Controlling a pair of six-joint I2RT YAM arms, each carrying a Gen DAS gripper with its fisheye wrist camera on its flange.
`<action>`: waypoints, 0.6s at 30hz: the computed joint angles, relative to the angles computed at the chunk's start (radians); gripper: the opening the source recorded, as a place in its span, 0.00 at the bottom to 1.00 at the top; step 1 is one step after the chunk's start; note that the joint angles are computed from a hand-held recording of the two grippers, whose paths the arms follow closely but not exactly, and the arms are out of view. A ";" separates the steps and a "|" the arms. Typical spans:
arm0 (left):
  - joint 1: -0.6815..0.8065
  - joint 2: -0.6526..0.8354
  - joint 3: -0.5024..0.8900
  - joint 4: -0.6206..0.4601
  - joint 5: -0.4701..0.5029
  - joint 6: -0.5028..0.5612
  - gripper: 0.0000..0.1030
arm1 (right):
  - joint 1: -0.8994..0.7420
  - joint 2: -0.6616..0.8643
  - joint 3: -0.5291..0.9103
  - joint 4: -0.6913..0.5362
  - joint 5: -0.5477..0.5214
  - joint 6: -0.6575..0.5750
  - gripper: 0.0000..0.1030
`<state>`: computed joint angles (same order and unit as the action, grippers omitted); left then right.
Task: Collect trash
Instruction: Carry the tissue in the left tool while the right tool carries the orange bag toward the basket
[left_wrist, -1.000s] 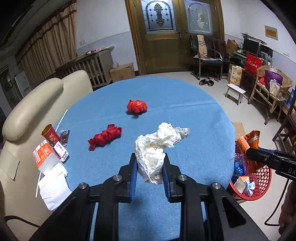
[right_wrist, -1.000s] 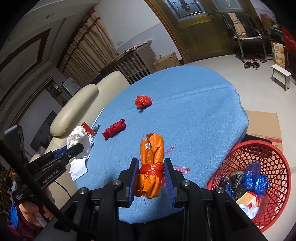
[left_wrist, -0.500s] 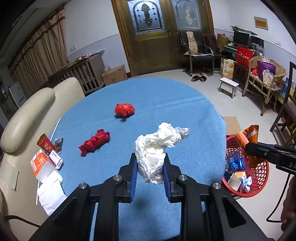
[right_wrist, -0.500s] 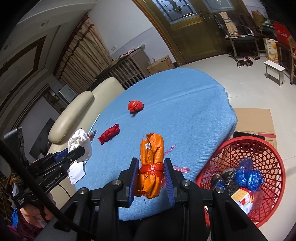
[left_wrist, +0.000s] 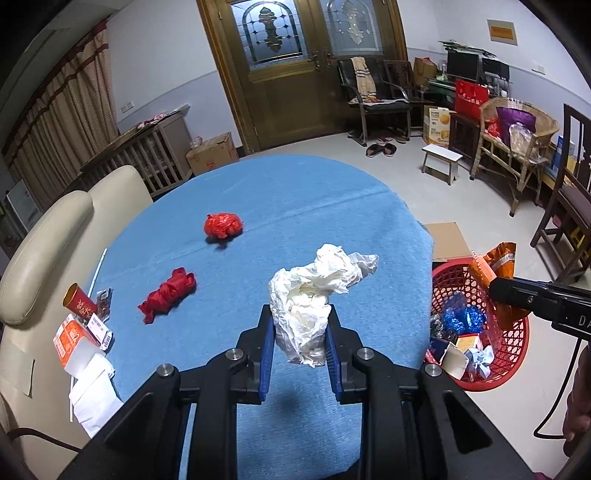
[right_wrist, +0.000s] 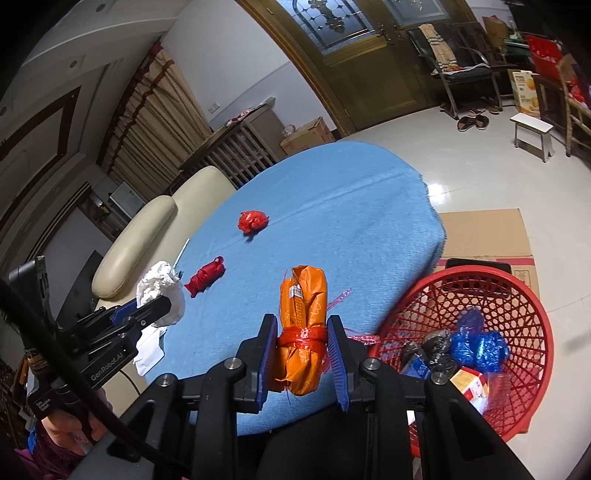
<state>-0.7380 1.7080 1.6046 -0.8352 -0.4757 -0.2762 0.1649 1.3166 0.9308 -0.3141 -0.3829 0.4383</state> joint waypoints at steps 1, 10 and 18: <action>-0.003 0.005 0.005 -0.001 0.000 0.001 0.26 | -0.005 -0.003 -0.004 -0.001 -0.001 -0.001 0.29; -0.029 0.043 0.039 -0.012 -0.001 0.010 0.27 | -0.050 -0.028 -0.035 -0.011 -0.021 -0.009 0.29; -0.039 0.067 0.059 -0.020 0.000 0.022 0.27 | -0.075 -0.048 -0.050 -0.021 -0.037 -0.010 0.29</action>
